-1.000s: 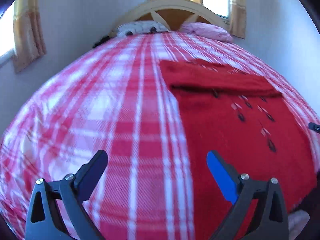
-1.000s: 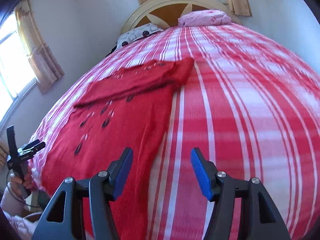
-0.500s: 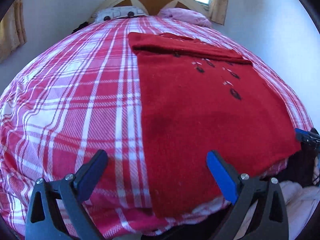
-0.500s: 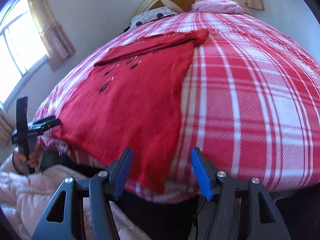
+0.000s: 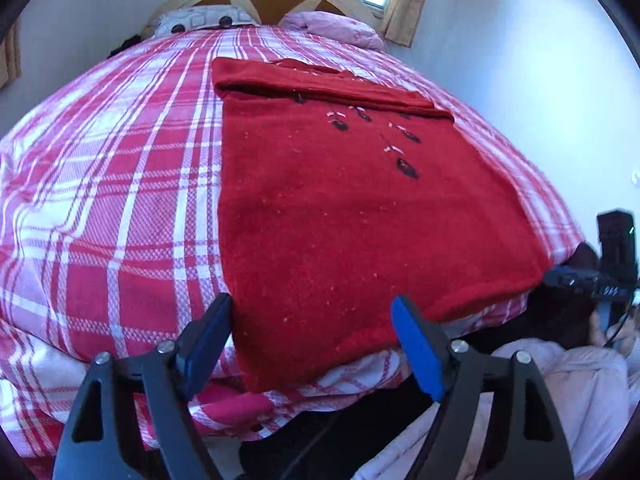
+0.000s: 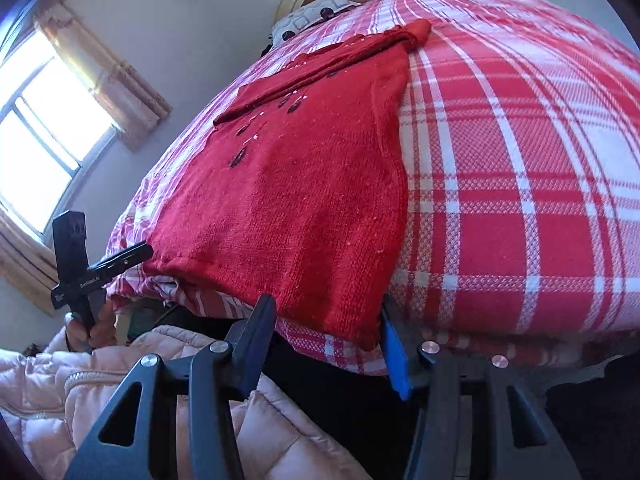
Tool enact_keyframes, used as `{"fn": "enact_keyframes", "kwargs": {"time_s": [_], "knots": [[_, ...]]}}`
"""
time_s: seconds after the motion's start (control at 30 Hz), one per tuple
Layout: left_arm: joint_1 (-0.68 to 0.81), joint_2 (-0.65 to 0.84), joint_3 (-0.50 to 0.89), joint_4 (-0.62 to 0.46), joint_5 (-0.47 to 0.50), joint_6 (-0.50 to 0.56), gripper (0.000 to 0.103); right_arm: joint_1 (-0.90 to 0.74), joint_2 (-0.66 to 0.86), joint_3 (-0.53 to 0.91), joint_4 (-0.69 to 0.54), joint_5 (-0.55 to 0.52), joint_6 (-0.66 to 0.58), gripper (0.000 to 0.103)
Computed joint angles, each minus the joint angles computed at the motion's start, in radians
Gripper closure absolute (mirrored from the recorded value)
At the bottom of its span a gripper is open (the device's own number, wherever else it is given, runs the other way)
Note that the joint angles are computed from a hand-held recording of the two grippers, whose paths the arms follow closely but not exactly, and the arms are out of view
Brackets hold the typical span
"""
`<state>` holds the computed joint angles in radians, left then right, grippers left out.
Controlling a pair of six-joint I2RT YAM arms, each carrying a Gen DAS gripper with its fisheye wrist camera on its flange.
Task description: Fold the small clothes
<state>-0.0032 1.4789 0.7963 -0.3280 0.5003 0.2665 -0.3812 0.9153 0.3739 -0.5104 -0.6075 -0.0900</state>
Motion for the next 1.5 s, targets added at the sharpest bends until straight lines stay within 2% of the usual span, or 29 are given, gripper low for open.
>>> {"fn": "enact_keyframes", "kwargs": {"time_s": [0.1, 0.17, 0.2, 0.23, 0.27, 0.3, 0.37, 0.4, 0.47, 0.57, 0.7, 0.83, 0.97, 1.07, 1.13, 1.2, 1.33, 1.43, 1.5], "knots": [[0.013, 0.021, 0.026, -0.043, 0.049, 0.001, 0.021, 0.013, -0.023, -0.008, -0.001, 0.016, 0.012, 0.053], [0.015, 0.023, 0.029, -0.050, 0.057, -0.001, 0.022, 0.048, -0.036, -0.011, 0.008, 0.066, 0.027, 0.064], [0.012, 0.025, 0.031, -0.050, 0.055, -0.006, 0.023, 0.065, -0.043, -0.012, 0.007, 0.104, 0.030, 0.075], [0.010, 0.023, 0.030, -0.049, 0.047, -0.010, 0.029, 0.067, -0.044, -0.012, 0.005, 0.125, 0.027, 0.088], [0.010, 0.029, 0.036, -0.049, 0.037, -0.010, 0.037, 0.053, -0.033, -0.005, -0.002, 0.131, 0.014, 0.092], [0.009, 0.028, 0.037, -0.047, 0.028, -0.013, 0.042, 0.028, -0.016, 0.000, -0.009, 0.110, 0.001, 0.093], [0.017, 0.035, 0.044, -0.050, 0.021, -0.023, 0.062, -0.008, 0.011, 0.008, -0.014, 0.068, -0.010, 0.094], [0.023, 0.043, 0.053, -0.055, 0.022, -0.029, 0.068, -0.009, 0.015, 0.013, -0.022, 0.066, -0.016, 0.094], [0.042, 0.066, 0.080, -0.082, 0.037, -0.039, 0.090, -0.020, 0.017, 0.031, -0.055, 0.041, -0.036, 0.095], [0.073, 0.104, 0.126, -0.145, 0.096, -0.046, 0.093, -0.080, -0.002, 0.071, -0.130, -0.089, -0.063, 0.095], [0.061, 0.084, 0.153, -0.189, 0.105, -0.048, 0.094, -0.194, 0.034, 0.162, -0.253, -0.309, -0.124, 0.095], [0.048, 0.058, 0.239, -0.252, 0.146, -0.090, 0.094, -0.221, 0.121, 0.278, -0.279, -0.436, -0.108, 0.095], [0.019, 0.099, 0.383, -0.269, 0.142, -0.168, 0.094, -0.133, 0.215, 0.390, -0.079, -0.436, 0.120, 0.095], [-0.020, 0.203, 0.541, -0.276, 0.094, -0.234, 0.094, -0.113, 0.368, 0.494, 0.068, -0.437, 0.277, 0.095], [-0.049, 0.295, 0.645, -0.266, 0.033, -0.275, 0.094, -0.104, 0.470, 0.552, 0.156, -0.402, 0.364, 0.095], [-0.063, 0.434, 0.799, -0.311, -0.003, -0.316, 0.094, -0.088, 0.589, 0.613, 0.244, -0.352, 0.450, 0.095], [-0.086, 0.670, 1.062, -0.391, -0.106, -0.361, 0.093, -0.065, 0.788, 0.719, 0.325, -0.248, 0.504, 0.095], [-0.095, 0.773, 1.198, -0.442, -0.196, -0.347, 0.086, -0.053, 0.900, 0.774, 0.346, -0.182, 0.538, 0.092], [-0.087, 0.797, 1.233, -0.444, -0.248, -0.322, 0.077, -0.063, 0.954, 0.800, 0.361, -0.198, 0.564, 0.092]]}}
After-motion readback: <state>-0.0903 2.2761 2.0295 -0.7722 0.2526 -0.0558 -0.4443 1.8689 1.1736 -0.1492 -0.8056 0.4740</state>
